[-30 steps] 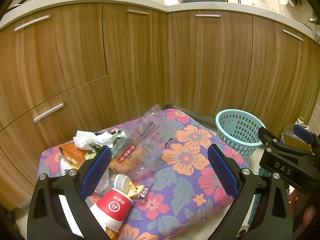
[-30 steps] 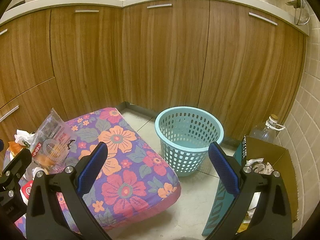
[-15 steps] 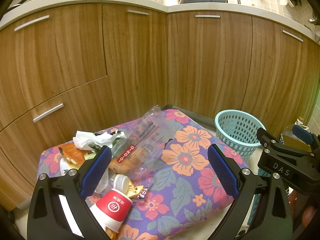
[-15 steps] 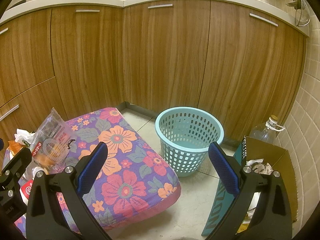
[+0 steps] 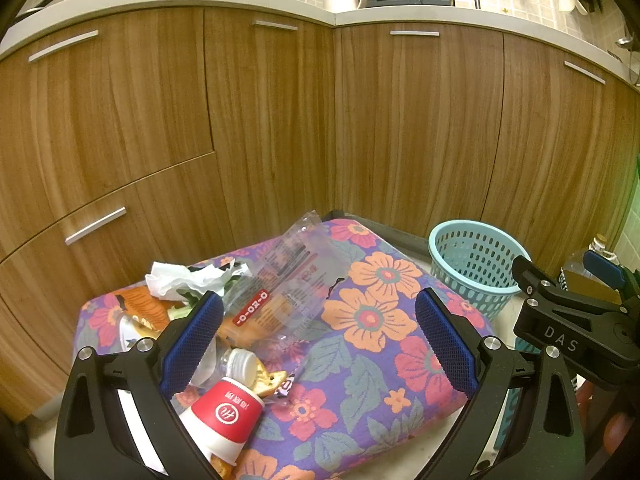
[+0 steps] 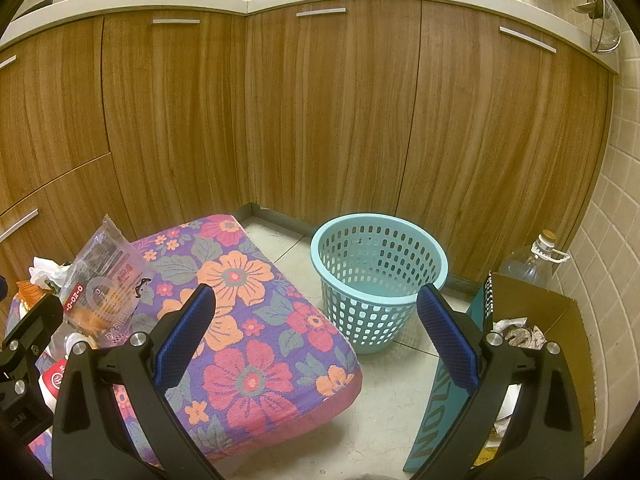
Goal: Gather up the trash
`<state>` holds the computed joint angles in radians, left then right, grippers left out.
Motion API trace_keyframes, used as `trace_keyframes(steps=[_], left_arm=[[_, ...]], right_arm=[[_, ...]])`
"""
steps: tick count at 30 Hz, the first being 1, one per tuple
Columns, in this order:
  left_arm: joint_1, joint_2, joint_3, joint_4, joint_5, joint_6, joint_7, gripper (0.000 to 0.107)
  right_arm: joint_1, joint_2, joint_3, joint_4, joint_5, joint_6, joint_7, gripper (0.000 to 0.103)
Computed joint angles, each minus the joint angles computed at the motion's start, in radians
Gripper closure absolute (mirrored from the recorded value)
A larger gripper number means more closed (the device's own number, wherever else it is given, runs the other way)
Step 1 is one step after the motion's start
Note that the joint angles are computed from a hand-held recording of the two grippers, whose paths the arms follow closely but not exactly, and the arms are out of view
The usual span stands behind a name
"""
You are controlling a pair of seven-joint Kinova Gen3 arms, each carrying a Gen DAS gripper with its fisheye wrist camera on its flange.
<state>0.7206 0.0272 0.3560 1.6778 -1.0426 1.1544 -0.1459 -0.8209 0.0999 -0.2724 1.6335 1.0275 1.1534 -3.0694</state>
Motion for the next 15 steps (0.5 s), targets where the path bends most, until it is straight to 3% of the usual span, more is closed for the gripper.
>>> trace_keyframes(steps=[15], left_arm=[[0.000,0.001,-0.001,0.000,-0.001,-0.003,0.002,0.014]], right_arm=[[-0.005,0.002,0.001,-0.001,0.002,0.002,0.001,0.008]])
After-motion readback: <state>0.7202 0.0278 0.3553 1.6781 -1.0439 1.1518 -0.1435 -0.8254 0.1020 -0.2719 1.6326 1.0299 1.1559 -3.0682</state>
